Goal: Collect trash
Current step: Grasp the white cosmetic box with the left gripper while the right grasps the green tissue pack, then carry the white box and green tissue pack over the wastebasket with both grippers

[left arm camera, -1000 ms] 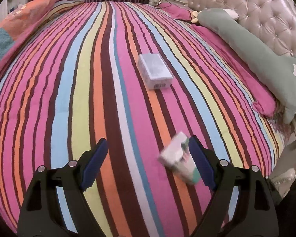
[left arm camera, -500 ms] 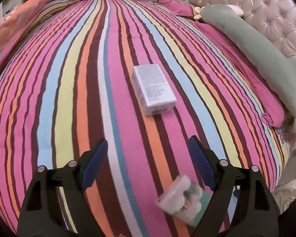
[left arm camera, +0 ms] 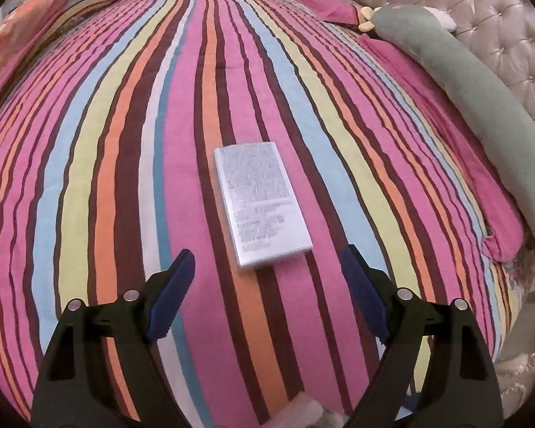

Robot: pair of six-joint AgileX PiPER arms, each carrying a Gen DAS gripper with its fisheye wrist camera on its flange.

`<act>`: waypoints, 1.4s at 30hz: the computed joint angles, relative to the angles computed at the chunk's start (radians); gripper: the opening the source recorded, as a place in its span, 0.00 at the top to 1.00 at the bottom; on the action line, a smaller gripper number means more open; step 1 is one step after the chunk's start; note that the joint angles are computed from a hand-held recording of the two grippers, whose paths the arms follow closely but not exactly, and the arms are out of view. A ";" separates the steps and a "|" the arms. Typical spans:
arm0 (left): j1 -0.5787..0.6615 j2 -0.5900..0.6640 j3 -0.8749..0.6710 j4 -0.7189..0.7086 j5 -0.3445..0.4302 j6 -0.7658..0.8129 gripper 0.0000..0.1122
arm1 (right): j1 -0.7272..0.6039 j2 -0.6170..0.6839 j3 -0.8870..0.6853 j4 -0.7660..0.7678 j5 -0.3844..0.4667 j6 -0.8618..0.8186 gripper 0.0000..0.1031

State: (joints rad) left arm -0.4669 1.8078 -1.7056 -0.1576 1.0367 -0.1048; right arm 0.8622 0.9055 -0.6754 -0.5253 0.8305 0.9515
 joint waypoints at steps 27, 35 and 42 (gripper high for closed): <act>-0.040 0.152 -0.162 0.220 0.078 -0.078 0.58 | -0.086 0.104 -0.049 0.043 -0.017 -0.122 0.52; -0.050 0.050 -0.051 0.249 0.022 -0.072 0.58 | 0.015 0.088 -0.067 -0.014 0.077 -0.012 0.53; -0.049 -0.086 0.073 0.240 0.001 -0.069 0.58 | 0.085 0.059 -0.091 -0.042 0.182 0.074 0.53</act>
State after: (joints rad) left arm -0.5159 1.7217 -1.6329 0.0824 1.0381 -0.1739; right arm 0.9475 0.9648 -0.7668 -0.5670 1.0126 1.0258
